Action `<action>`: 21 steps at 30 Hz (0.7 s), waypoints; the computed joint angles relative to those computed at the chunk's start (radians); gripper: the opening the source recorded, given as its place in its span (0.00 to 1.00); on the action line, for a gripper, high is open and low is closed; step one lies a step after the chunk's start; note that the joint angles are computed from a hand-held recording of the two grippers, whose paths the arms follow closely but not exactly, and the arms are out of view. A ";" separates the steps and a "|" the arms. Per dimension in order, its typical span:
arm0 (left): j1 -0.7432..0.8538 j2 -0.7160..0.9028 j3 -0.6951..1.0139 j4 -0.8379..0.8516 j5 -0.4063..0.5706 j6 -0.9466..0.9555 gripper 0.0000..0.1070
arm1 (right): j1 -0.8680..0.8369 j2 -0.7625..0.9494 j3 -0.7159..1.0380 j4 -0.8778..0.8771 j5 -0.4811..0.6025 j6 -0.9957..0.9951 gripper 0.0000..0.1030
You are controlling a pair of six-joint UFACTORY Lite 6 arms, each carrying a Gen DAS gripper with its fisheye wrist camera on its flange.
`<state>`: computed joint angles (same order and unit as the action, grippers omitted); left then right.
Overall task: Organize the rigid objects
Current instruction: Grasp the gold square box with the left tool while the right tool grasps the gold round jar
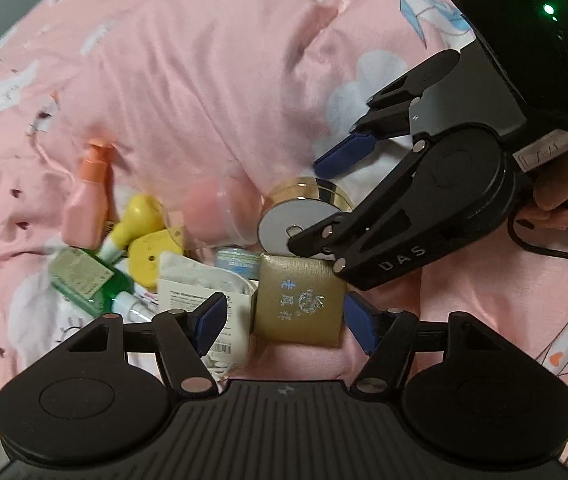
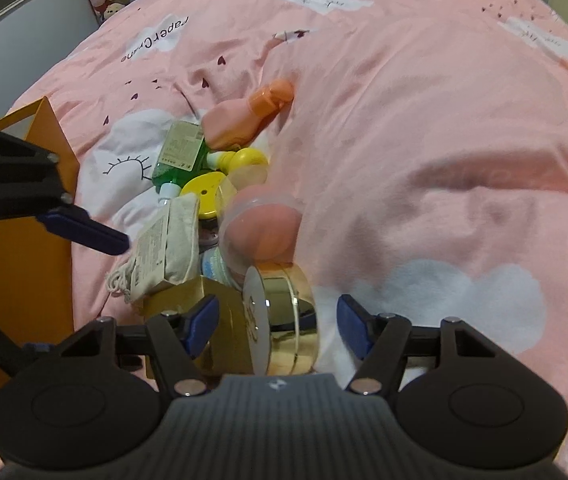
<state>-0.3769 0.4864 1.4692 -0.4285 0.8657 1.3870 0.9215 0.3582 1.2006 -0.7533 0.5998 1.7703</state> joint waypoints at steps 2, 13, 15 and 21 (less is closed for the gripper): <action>-0.014 0.036 0.031 0.027 0.000 -0.023 0.74 | -0.016 0.009 -0.012 -0.011 -0.041 0.011 0.53; -0.060 0.110 0.086 0.008 0.022 -0.003 0.74 | -0.078 -0.042 -0.135 -0.076 -0.203 0.148 0.33; -0.079 0.142 0.119 0.036 0.045 -0.029 0.74 | -0.073 -0.066 -0.166 -0.102 -0.215 0.193 0.33; -0.120 0.188 0.146 0.074 0.007 -0.076 0.73 | -0.073 -0.085 -0.206 -0.175 -0.241 0.294 0.32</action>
